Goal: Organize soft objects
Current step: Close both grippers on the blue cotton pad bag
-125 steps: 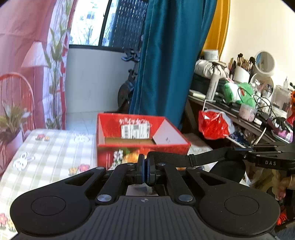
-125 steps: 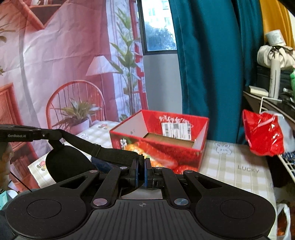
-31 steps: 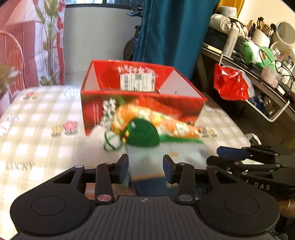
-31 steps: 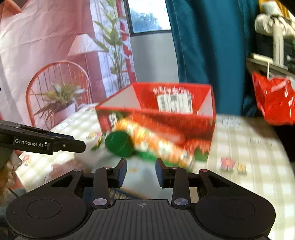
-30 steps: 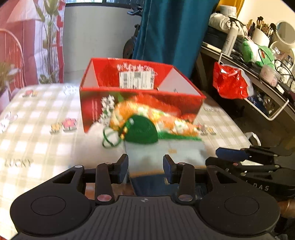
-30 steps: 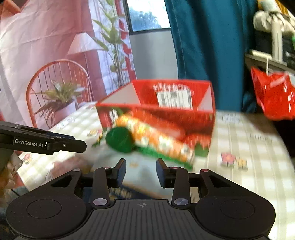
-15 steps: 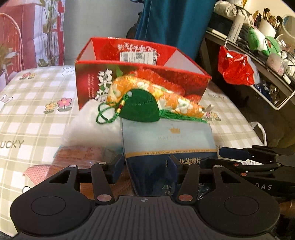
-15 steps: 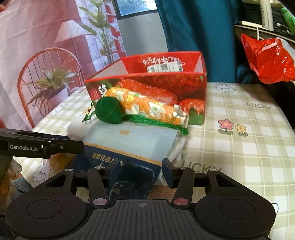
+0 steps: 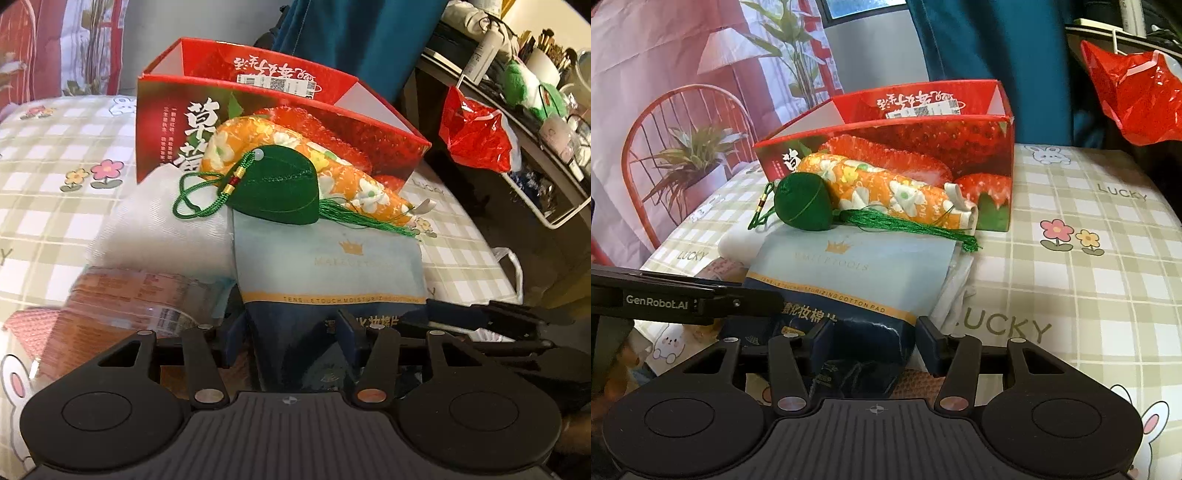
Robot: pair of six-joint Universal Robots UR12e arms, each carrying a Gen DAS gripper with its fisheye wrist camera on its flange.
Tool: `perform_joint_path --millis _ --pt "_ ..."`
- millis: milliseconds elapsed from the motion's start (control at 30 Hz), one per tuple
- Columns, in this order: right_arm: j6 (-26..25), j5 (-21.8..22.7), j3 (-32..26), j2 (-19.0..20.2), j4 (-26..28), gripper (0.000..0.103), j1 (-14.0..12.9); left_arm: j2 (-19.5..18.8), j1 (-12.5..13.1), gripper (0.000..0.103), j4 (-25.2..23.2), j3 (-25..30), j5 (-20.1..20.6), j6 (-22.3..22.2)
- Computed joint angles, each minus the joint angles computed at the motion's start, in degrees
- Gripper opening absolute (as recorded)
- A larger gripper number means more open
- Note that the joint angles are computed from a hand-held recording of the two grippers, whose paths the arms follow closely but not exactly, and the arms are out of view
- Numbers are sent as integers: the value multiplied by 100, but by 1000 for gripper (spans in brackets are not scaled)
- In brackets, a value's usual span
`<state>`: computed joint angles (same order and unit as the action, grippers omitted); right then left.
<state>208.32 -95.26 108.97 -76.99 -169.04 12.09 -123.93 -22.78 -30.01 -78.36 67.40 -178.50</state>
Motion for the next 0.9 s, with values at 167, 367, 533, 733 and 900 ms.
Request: perform_joint_path --millis 167,367,533,733,900 --pt "-2 66 -6 25 -41 47 2 10 7 47 76 -39 -33 15" --pt "18 110 17 30 -117 47 -8 6 8 47 99 -42 -22 -12" --pt "81 130 37 29 -144 47 -13 18 3 45 142 -62 -6 26" --pt "91 170 52 23 -201 46 -18 24 11 43 150 -73 -16 6" --pt "151 182 67 26 -195 47 -21 30 6 42 180 -89 -5 56"
